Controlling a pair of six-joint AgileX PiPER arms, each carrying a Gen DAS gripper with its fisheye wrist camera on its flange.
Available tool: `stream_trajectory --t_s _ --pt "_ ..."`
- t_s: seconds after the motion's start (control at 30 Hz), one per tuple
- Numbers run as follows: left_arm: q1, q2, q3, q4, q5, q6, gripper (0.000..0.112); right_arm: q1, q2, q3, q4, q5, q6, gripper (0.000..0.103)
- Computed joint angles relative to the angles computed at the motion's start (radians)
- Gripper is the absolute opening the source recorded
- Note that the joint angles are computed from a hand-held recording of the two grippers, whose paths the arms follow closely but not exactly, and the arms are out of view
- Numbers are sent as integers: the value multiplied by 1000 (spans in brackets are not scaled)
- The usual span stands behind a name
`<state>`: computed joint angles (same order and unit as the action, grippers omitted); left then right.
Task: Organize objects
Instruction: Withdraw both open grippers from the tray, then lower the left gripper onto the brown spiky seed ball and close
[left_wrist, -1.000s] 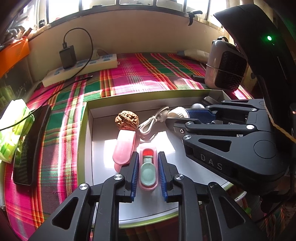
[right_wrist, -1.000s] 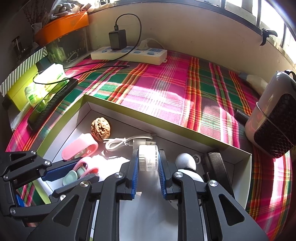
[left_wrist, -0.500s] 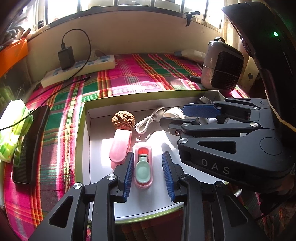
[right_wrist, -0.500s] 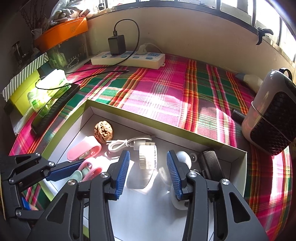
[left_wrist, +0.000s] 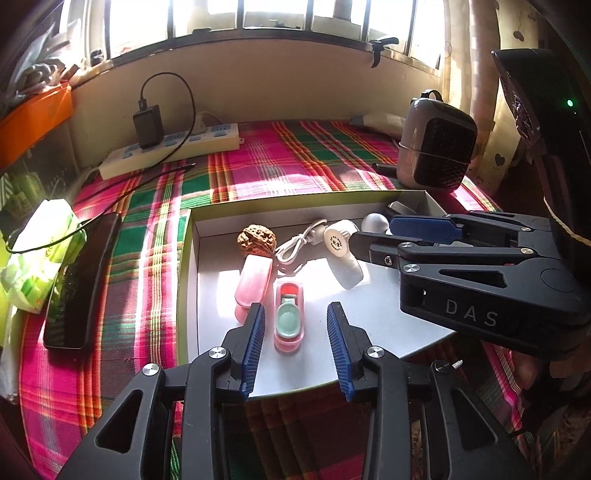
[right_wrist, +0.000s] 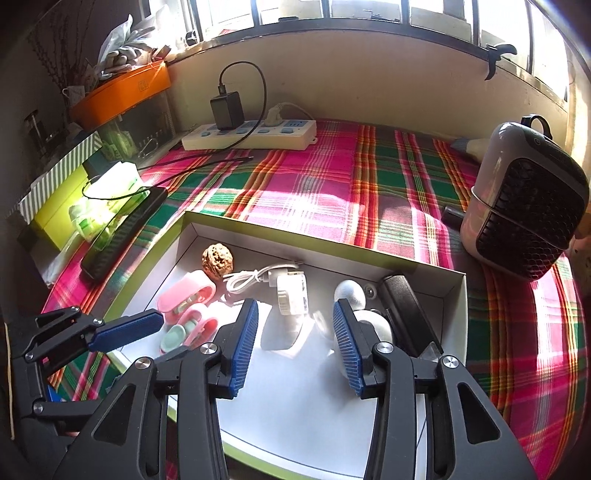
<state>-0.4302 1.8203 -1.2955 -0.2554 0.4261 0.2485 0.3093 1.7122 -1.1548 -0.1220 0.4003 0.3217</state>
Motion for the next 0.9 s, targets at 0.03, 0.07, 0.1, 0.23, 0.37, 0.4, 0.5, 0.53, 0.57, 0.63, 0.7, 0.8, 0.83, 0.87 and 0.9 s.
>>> stream_trajectory --t_s 0.03,0.07,0.1,0.23,0.37,0.4,0.5,0.53,0.57,0.63,0.7,0.8,0.83,0.87,0.9 --pt "-2 -12 12 2 -4 -4 33 1 -15 16 -1 -5 8 44" --pt "-6 -26 26 7 -10 -6 33 4 -29 32 -8 -11 22 44" --pt "-10 -40 41 8 -14 -7 33 8 -44 47 -19 -16 39 44" --pt "-22 -88 91 -8 -30 3 33 25 -102 106 -70 -28 109 44" --pt "-31 -136 141 -31 -45 19 33 41 -162 164 -139 -38 207 44" --pt "-31 -147 154 -47 -47 34 33 46 -178 182 -162 -42 238 44" --pt "-36 -180 193 -64 -59 45 33 61 -222 227 -215 -44 309 44" --pt "-38 -189 204 -65 -62 46 33 68 -237 242 -241 -45 340 44" --pt "-39 -197 214 -60 -66 39 33 75 -251 258 -273 -47 379 44" --pt "-43 -218 241 -69 -75 46 33 87 -276 287 -319 -46 437 44" --pt "-45 -238 270 -90 -88 63 33 95 -300 314 -349 -49 476 44" --pt "-51 -269 314 -105 -112 77 33 111 -338 357 -405 -52 547 44" --pt "-55 -275 325 -105 -118 83 33 118 -350 369 -429 -50 572 44" --pt "-53 -279 334 -133 -117 116 33 126 -361 381 -462 -46 604 44" --pt "-49 -281 342 -173 -112 157 33 137 -371 392 -502 -39 647 44"
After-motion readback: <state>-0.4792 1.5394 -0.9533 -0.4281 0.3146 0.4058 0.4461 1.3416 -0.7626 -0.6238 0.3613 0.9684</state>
